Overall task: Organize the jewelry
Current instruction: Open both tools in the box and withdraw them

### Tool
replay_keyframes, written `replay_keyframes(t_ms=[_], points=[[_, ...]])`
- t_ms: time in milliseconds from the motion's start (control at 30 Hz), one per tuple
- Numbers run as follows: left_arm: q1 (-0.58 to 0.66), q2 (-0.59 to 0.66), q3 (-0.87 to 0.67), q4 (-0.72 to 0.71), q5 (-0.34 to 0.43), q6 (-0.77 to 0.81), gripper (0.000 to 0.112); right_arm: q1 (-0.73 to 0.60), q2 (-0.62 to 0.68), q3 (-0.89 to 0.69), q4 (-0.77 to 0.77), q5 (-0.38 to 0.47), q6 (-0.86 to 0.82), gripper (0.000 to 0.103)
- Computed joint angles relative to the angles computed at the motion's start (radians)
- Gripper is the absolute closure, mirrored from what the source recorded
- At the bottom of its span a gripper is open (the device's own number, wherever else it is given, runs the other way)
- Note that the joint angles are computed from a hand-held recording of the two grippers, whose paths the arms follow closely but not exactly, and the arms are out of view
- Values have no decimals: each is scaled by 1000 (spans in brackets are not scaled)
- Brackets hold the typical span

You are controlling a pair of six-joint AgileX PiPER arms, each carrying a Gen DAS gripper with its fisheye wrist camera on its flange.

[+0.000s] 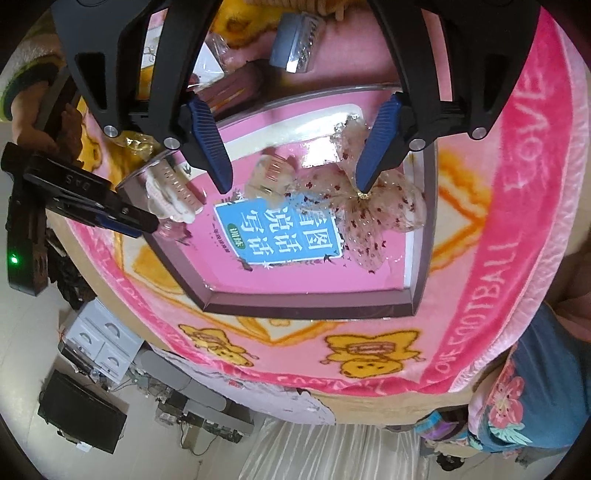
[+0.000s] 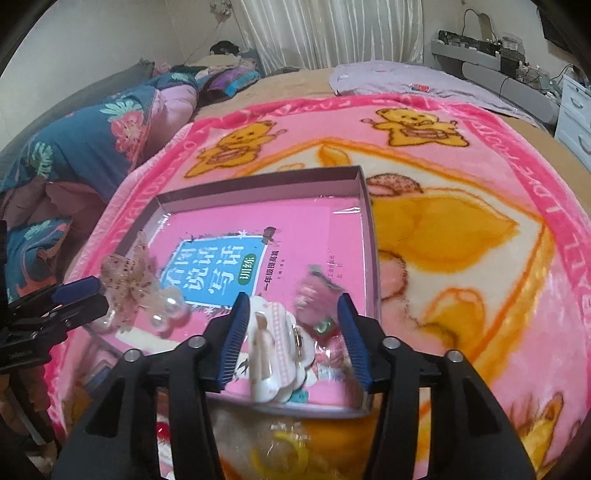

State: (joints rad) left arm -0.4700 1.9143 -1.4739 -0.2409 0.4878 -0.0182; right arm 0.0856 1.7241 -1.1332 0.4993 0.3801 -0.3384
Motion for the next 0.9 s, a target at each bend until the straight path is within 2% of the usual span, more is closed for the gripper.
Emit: replay_keyframes(t_ms=[133,200,367,467,700,900], points=[[6,-46,37,-26,-11,-4,43,-2,-79,56,25,-15,-13,32],[6,-71,55,-30,-18,-8,37,0,-108,74,26,-17,-16,30],[8,-130,100,-26,-36,-35,23,10,-178,117,-2,-26,19,18],[20,-167,131,-38,-40,-51,19,15,-217,136,-5,-26,33,13],[31,-251,193,32,-39,-135,19,26,-304,175,-20,-25,53,9],[34,-331,260,70,-67,-183,19,37,-377,206,-63,-22,88,8]])
